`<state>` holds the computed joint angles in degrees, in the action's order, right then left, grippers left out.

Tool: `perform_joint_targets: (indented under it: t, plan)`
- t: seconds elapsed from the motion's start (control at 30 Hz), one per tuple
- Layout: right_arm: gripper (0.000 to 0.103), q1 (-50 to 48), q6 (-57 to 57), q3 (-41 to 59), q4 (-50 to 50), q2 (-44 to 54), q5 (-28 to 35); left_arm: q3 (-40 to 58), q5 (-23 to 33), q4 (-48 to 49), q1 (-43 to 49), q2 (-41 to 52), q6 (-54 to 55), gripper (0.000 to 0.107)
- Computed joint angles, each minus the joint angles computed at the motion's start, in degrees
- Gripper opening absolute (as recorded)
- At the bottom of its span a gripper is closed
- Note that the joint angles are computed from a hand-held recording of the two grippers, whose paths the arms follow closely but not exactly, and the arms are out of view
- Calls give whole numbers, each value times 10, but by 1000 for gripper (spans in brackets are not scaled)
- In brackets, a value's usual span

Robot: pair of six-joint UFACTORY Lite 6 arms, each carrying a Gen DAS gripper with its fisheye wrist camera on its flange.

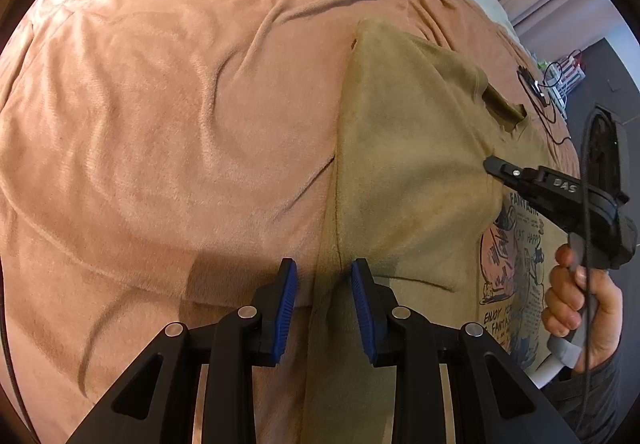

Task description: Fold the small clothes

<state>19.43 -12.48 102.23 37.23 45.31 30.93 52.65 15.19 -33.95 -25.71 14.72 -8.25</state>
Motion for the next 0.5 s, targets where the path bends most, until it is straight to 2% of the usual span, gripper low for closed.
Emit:
perform_joint_targets:
  t: [0.03,0.1,0.17,0.2,0.37,0.43,0.5]
  plan:
    - [5,-5,-9,-10,16,-9,2,-4,1,-3,1,-5,2,30]
    - [19,-16,-53,-50,71,-36,1,-15,0,13,1,-17,-14,30]
    - [62,-35,-132,-99,150,-65,8,-27,-2,13,1,-32,-17,30]
    - [67,-39,-182,-139,204,-91,7,-35,-3,1,2,-41,-7,30]
    - [67,-43,-309,-238,320,-154,26,-69,-4,9,5,-86,-17,30]
    - [67,-37,-328,-259,341,-163,42,-75,-3,21,3,-98,-32,30]
    - [63,-33,-342,-270,352,-162,53,-88,0,44,1,-119,-56,30]
